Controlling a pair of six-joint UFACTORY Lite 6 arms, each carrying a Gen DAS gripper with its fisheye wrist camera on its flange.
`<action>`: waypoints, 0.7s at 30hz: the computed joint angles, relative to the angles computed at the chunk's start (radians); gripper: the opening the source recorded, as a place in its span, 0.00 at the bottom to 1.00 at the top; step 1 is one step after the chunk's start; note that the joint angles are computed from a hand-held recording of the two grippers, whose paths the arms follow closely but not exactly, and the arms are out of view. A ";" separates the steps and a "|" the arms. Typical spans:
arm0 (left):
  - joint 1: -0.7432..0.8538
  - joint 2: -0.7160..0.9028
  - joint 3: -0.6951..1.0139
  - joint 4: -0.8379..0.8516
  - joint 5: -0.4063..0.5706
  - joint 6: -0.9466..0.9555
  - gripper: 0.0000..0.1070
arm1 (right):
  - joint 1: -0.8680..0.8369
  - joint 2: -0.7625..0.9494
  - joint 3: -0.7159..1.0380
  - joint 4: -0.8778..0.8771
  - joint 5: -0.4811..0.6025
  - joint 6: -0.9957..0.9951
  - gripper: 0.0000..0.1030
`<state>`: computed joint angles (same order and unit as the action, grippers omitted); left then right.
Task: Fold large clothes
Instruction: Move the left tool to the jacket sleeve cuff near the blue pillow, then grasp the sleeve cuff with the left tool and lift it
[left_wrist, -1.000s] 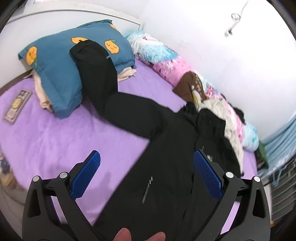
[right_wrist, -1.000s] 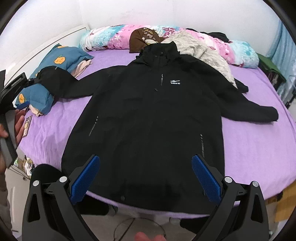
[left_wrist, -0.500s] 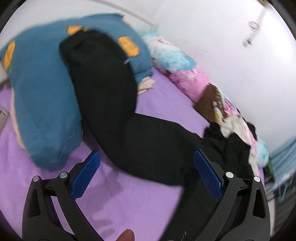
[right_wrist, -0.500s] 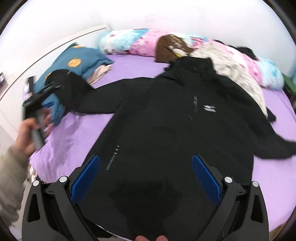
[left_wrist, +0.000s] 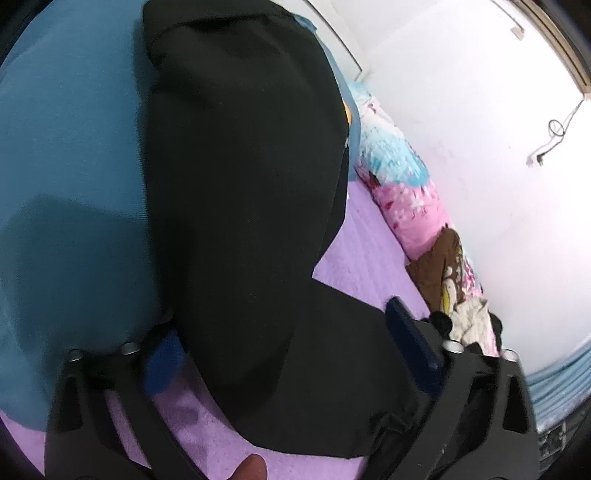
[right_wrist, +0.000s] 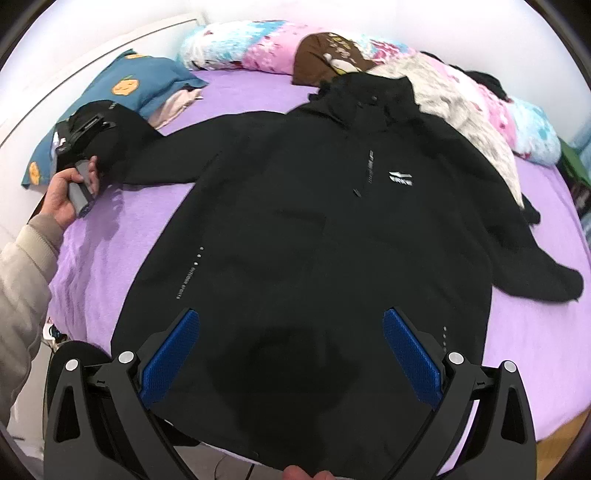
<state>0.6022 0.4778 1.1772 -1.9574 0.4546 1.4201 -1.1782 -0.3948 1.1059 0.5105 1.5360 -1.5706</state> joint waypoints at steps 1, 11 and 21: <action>0.006 0.008 0.004 0.012 0.015 -0.017 0.61 | -0.001 0.004 0.002 -0.003 0.002 0.002 0.95; 0.057 -0.025 -0.051 -0.068 0.162 0.054 0.04 | -0.051 0.055 0.104 0.029 0.103 -0.017 0.95; -0.152 -0.432 -0.283 -0.306 -0.059 0.347 0.01 | 0.063 0.214 0.443 0.134 0.237 0.169 0.95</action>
